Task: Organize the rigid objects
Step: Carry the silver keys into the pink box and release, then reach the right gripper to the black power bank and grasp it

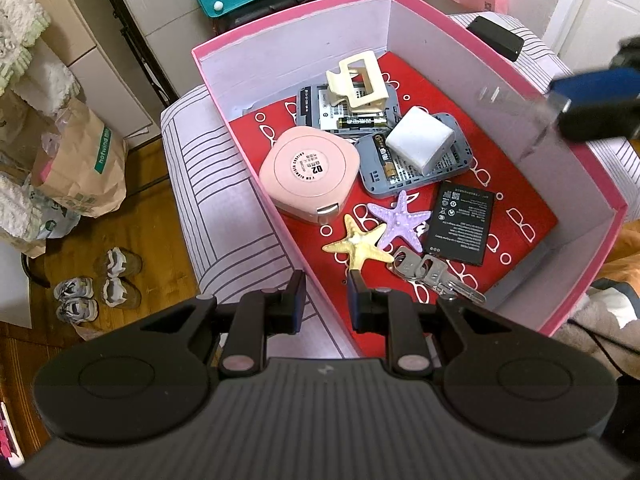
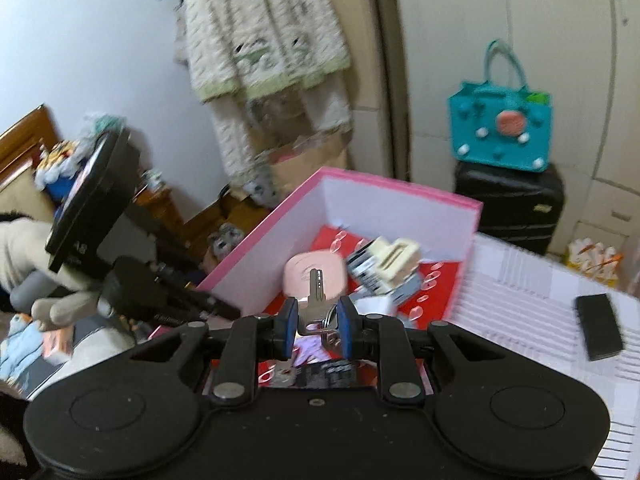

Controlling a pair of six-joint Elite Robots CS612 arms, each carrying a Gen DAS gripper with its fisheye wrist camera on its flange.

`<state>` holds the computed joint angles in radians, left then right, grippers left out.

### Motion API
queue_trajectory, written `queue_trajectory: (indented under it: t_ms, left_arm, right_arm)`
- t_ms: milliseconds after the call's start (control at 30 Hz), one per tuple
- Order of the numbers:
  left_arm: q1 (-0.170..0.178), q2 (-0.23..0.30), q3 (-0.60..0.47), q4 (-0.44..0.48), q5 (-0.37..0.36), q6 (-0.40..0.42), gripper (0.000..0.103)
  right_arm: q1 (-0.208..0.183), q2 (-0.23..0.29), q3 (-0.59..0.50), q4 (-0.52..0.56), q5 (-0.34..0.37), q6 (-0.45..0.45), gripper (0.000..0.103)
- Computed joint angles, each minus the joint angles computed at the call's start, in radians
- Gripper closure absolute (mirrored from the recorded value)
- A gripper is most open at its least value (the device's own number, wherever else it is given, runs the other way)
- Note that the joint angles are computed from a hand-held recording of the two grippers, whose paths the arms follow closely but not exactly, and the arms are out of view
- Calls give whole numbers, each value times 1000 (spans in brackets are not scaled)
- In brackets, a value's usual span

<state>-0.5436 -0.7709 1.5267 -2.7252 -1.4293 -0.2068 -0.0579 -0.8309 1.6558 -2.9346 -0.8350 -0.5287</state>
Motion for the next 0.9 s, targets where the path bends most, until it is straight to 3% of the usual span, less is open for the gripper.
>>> queue_trajectory:
  t_ms: [167, 267, 333, 500, 667, 767, 900]
  left_arm:
    - [1, -1, 4, -7, -4, -7, 82]
    - [0, -2, 3, 0, -3, -9, 82]
    - [-2, -3, 1, 10, 1, 0, 82]
    - [6, -1, -1, 4, -25, -6, 82]
    - [7, -5, 15, -27, -28, 2, 84]
    - [12, -5, 20, -45, -41, -2, 83]
    - [9, -5, 17, -36, -35, 23, 83]
  right_arm:
    - [19, 24, -43, 137, -13, -38, 78]
    - [8, 35, -99, 367, 74, -76, 77]
    - [-6, 36, -115, 430, 136, -63, 77]
    - [-52, 20, -58, 176, 166, 95, 72]
    - [-94, 25, -35, -27, 94, 284, 70]
    - [-130, 44, -27, -140, 90, 396, 63]
    - [-160, 88, -38, -255, 45, 479, 52]
